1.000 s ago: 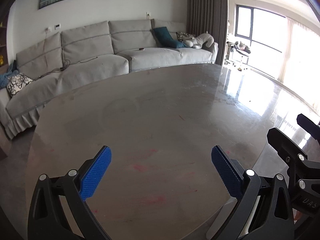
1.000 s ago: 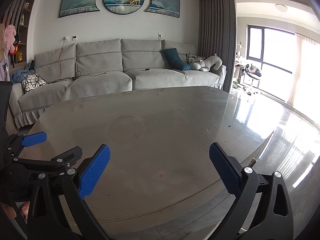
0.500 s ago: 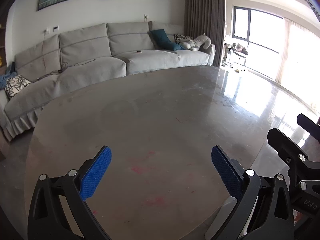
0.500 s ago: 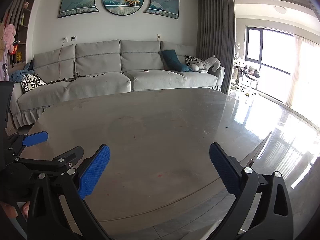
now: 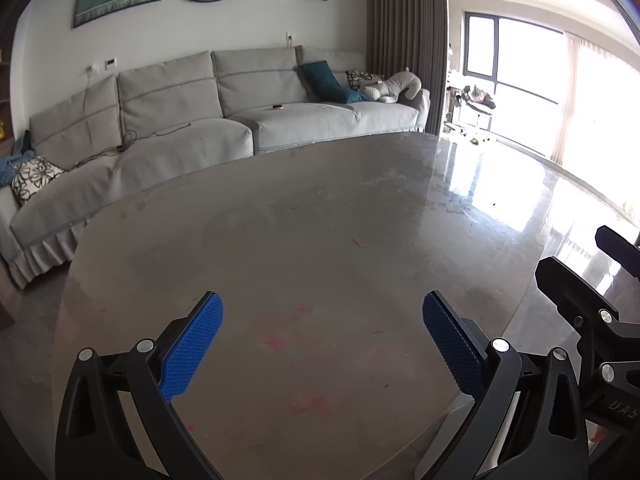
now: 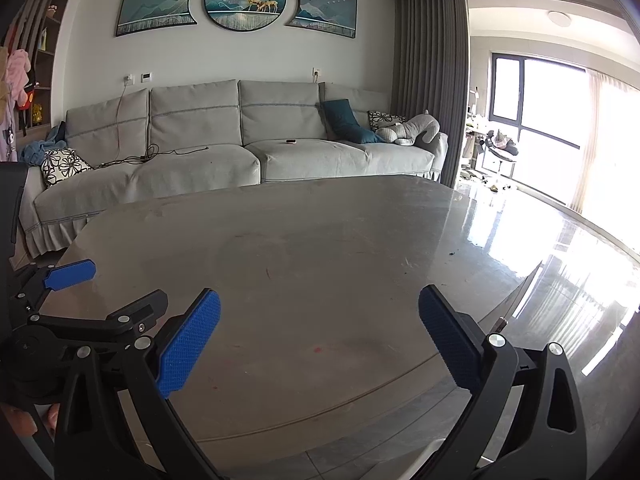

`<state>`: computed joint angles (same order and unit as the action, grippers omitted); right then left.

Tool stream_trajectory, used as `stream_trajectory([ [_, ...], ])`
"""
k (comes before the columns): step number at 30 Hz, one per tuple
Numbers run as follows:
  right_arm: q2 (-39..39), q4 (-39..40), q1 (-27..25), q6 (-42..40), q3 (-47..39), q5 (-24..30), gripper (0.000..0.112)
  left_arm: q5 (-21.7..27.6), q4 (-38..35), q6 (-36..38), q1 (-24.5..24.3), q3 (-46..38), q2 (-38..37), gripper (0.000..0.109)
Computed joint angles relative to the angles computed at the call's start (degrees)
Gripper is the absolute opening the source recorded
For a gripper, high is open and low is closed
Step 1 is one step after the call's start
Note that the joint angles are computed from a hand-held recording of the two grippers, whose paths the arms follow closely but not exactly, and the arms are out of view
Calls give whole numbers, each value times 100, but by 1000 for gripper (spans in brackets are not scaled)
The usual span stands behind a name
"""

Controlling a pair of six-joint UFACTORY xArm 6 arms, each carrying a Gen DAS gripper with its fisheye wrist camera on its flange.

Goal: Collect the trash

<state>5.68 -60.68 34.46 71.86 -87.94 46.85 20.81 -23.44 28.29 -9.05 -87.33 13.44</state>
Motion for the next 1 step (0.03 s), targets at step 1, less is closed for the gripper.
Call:
stream_trajectory([
  [1, 5, 1, 8, -1, -12, 13, 99, -2, 15, -15, 1, -1, 1, 98],
])
